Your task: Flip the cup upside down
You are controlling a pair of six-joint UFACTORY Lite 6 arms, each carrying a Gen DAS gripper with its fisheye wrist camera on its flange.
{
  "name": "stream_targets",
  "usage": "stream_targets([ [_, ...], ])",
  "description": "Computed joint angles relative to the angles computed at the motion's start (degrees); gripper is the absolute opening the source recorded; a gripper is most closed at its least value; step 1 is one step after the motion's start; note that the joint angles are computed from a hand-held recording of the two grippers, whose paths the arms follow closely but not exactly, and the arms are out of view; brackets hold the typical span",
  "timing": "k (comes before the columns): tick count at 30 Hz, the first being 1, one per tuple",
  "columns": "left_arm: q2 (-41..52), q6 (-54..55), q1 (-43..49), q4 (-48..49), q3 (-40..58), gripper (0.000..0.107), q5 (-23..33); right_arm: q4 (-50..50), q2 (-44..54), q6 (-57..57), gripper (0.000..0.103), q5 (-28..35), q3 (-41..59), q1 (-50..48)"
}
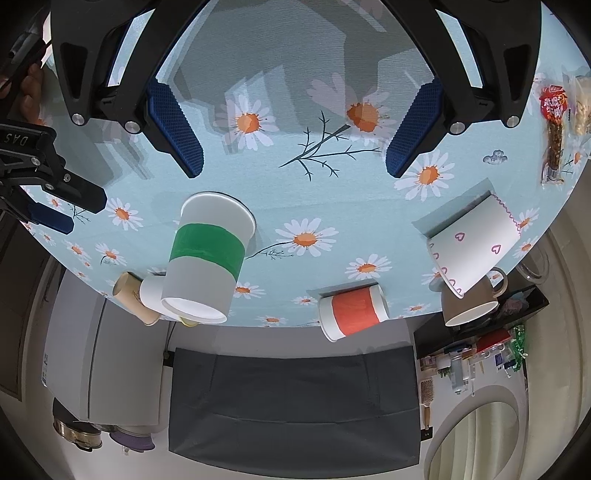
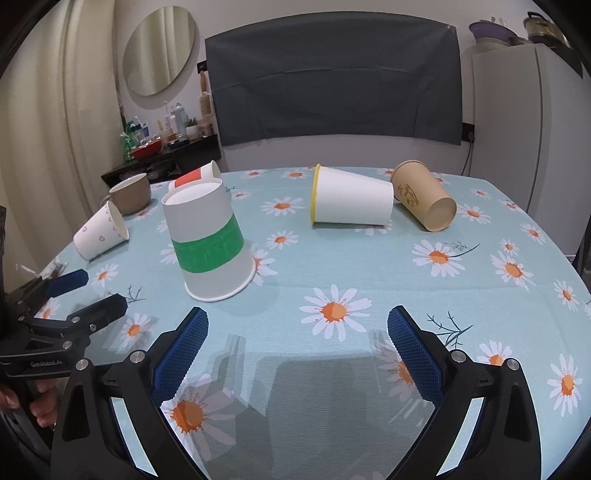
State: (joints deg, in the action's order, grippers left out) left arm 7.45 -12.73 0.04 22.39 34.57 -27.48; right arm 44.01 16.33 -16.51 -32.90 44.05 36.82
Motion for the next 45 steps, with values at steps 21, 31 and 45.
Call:
stream_targets([
  [21, -0.5, 1.6, -0.1, -1.8, -0.6, 0.097, -0.5, -1.7, 0.1, 1.4, 0.094, 0.1, -0.2, -0.4],
  [31, 0.1, -0.7, 0.2, 0.7, 0.4, 0.097, 0.7, -1.6, 0.4, 1.4, 0.094, 0.0, -0.1, -0.4],
  [45, 0.0, -4.1, 1.2, 5.1, 0.2, 0.097, -0.4, -3.6, 0.8, 2.5, 0.094, 1.4, 0.2, -1.1],
])
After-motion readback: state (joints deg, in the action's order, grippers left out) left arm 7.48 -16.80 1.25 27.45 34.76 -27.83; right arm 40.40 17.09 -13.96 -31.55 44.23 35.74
